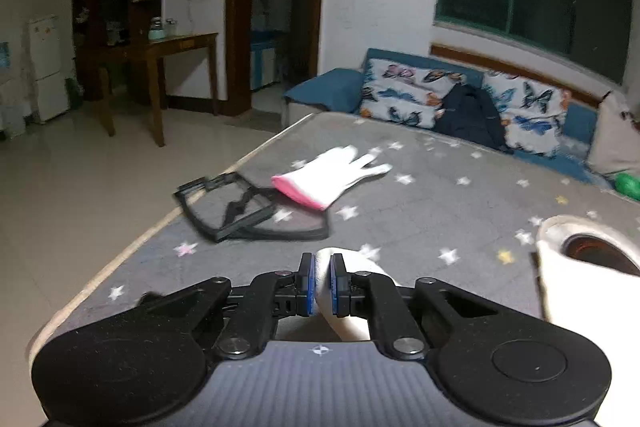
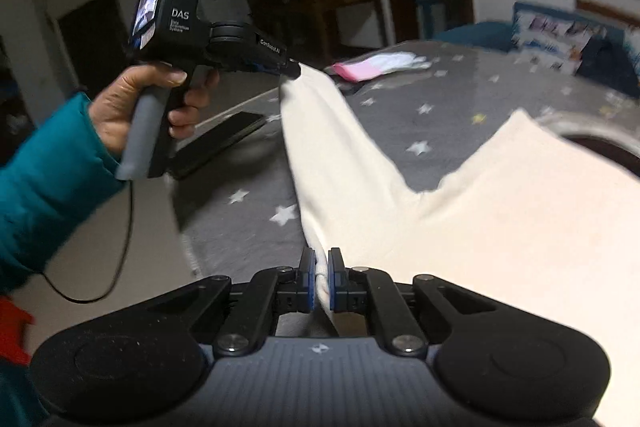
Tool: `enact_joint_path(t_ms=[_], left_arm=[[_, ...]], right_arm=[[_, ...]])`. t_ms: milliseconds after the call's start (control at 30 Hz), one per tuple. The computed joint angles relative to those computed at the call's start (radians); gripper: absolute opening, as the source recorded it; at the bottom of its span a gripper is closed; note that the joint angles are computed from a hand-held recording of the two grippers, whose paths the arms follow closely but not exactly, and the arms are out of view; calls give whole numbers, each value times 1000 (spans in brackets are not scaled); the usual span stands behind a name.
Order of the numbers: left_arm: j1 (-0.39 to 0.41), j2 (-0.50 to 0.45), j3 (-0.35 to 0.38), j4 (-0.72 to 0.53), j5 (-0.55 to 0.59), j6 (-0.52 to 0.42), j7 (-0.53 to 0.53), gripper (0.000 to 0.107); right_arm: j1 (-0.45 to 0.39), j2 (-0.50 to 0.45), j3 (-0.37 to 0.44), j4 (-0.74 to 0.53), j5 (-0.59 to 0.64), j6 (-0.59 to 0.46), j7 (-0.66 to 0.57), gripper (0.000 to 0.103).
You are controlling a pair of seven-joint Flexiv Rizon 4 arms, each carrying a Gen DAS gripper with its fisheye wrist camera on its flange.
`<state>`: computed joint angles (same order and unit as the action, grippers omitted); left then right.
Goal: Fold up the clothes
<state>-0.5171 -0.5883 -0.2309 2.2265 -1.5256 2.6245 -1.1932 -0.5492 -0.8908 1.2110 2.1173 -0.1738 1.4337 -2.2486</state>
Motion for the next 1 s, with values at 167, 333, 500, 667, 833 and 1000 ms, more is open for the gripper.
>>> enact_joint_path(t_ms=[167,333,500,667,833,1000], left_arm=[[11,-62,-29,-38,-93,3,88,9],[24,-72,-30,-8,-94,-19,40,9],[35,-101,-32,-38,-114,15,105,9],[46,-119,-49,-63,-137,39,167,10],[12,-78,-52,-36,-78,40,146,11],[-46,-24,-30,24,182,-44,66,18]], right_arm=[[14,3,-18,11,1,-27,-55,23],[-69,10,38,31,29,6,-63,31],[-89,87,-31,59,34,104,47,32],[-129,149,-85,129,-6,135,107,33],[-198,149,-55,191,-77,206,106,35],[-139,179,-135,198,-104,309,160,36]])
